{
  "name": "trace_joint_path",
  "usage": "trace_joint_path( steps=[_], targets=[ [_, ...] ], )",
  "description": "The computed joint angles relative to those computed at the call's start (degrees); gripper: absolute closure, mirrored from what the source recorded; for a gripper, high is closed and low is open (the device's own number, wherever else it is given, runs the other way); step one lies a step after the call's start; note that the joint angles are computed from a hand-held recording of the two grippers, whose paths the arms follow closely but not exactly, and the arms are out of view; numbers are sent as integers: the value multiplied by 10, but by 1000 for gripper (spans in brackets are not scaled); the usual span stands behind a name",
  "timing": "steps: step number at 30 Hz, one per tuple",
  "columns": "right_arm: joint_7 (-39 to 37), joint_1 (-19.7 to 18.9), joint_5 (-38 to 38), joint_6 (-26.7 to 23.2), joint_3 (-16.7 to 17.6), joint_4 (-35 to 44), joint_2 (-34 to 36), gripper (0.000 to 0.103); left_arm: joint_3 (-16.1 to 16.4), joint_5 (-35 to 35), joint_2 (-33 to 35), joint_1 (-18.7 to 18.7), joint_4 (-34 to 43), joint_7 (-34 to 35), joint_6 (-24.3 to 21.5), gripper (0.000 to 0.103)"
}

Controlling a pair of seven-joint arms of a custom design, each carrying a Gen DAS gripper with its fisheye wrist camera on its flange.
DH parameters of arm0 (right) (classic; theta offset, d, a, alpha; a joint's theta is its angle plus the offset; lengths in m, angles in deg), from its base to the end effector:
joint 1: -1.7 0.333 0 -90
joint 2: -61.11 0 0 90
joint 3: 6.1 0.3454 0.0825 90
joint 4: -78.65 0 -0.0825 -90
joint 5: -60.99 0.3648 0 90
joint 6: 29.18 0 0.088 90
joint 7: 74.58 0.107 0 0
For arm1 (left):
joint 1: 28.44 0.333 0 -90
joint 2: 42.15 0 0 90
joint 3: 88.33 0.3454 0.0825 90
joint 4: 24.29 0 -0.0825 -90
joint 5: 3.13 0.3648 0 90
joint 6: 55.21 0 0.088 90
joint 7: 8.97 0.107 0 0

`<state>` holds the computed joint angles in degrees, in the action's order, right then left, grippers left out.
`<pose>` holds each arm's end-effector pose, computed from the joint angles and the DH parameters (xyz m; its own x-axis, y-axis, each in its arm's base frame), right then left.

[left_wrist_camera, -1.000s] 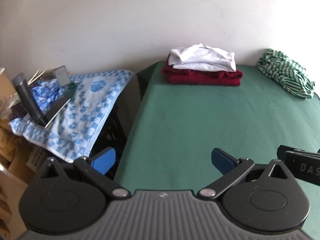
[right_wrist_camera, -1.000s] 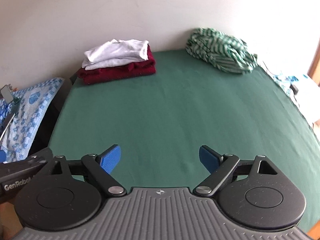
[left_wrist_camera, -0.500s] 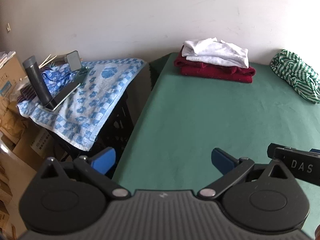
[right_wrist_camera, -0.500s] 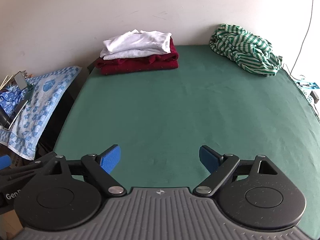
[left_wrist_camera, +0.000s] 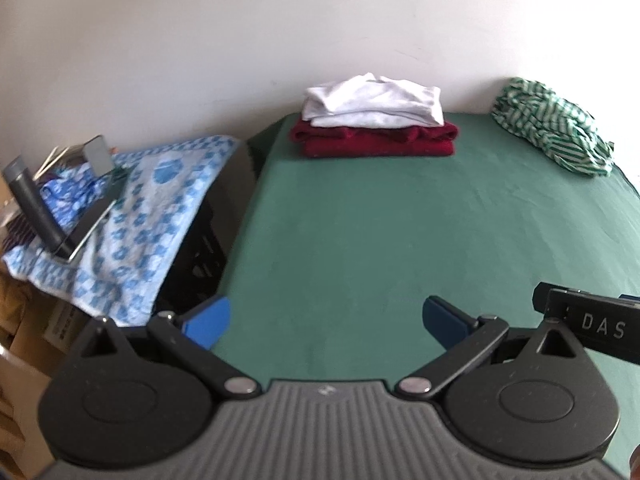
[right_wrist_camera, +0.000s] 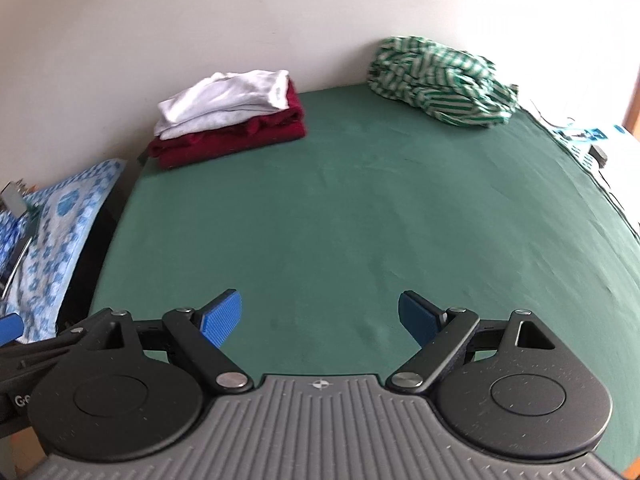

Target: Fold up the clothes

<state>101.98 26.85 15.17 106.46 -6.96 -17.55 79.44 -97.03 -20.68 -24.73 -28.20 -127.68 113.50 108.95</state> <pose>0.6184 0.2711 0.4937 -0.5220 -0.8443 -0.1210 -0.5895 0.4597 -0.6642 0.6700 -0.0702 0.5035 -0.3803 -0.9208 -0.0866 -0.6351 0.3281 -0.6993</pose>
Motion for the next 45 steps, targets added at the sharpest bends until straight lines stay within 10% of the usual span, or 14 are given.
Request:
trace_joint_path(
  steps=[16,45],
  targets=[
    [72,0,-12,-58,4,-25,-18,15,-26,-22,12,-2,8,76,-1,1],
    [-88,10,23,1,0,44,41,15,41,86,34,-15,20,-99,2,1]
  ],
)
